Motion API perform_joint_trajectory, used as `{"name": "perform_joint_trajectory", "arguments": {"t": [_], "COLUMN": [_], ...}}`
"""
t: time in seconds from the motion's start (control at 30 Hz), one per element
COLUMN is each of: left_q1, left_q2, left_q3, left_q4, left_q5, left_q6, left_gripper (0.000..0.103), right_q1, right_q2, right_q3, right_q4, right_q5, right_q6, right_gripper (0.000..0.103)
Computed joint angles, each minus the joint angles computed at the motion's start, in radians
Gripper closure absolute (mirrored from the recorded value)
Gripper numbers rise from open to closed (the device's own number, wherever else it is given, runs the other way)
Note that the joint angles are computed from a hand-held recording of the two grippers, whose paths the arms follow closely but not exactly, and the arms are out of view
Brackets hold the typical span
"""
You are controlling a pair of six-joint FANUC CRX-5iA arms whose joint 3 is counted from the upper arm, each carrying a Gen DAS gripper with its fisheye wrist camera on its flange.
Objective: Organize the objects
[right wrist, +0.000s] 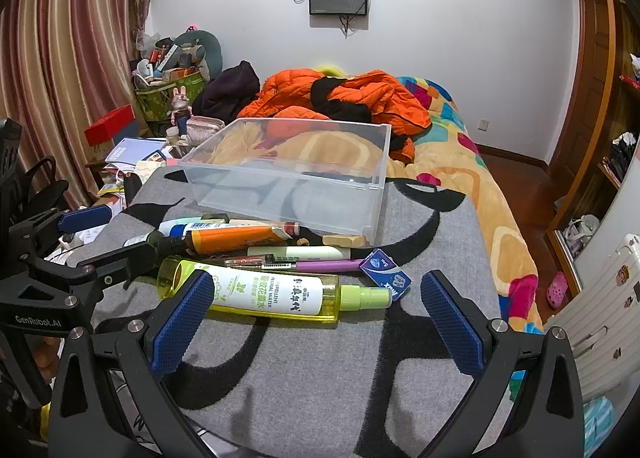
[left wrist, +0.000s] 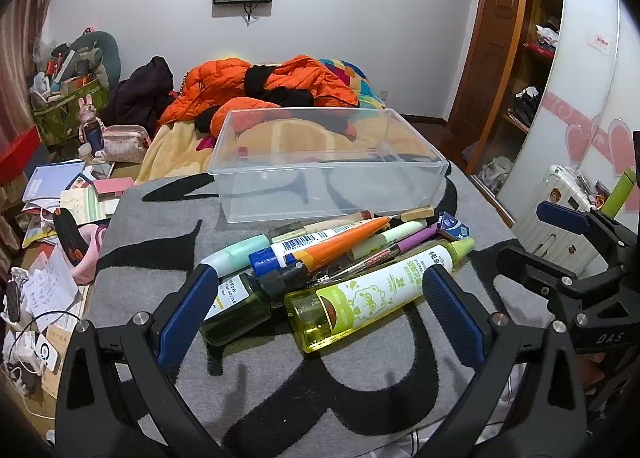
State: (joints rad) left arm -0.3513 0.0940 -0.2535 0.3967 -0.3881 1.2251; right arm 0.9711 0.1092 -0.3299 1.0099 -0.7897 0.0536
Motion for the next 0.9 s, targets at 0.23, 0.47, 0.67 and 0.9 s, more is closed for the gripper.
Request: {"name": "perform_joint_trajectory", "arguments": {"t": [0.23, 0.47, 0.67, 0.9], "left_q1": [0.001, 0.004, 0.005, 0.008], "left_q2": [-0.002, -0.006, -0.005, -0.001], "left_q3": [-0.002, -0.003, 0.011, 0.010], "left_q4": [-0.003, -0.003, -0.043, -0.022], "left_q5": [0.002, 0.003, -0.009, -0.017], "left_q6": [0.007, 0.020, 0.072, 0.055], "left_gripper": [0.000, 0.000, 0.000, 0.000], "right_q1": [0.000, 0.000, 0.000, -0.005], "right_q2": [0.000, -0.002, -0.004, -0.005], "right_q3": [0.001, -0.001, -0.004, -0.003], "right_q4": [-0.002, -0.001, 0.002, 0.001], "right_q5": [-0.003, 0.003, 0.007, 0.021], "right_q6": [0.002, -0.005, -0.010, -0.009], "right_gripper": [0.000, 0.000, 0.000, 0.000]}}
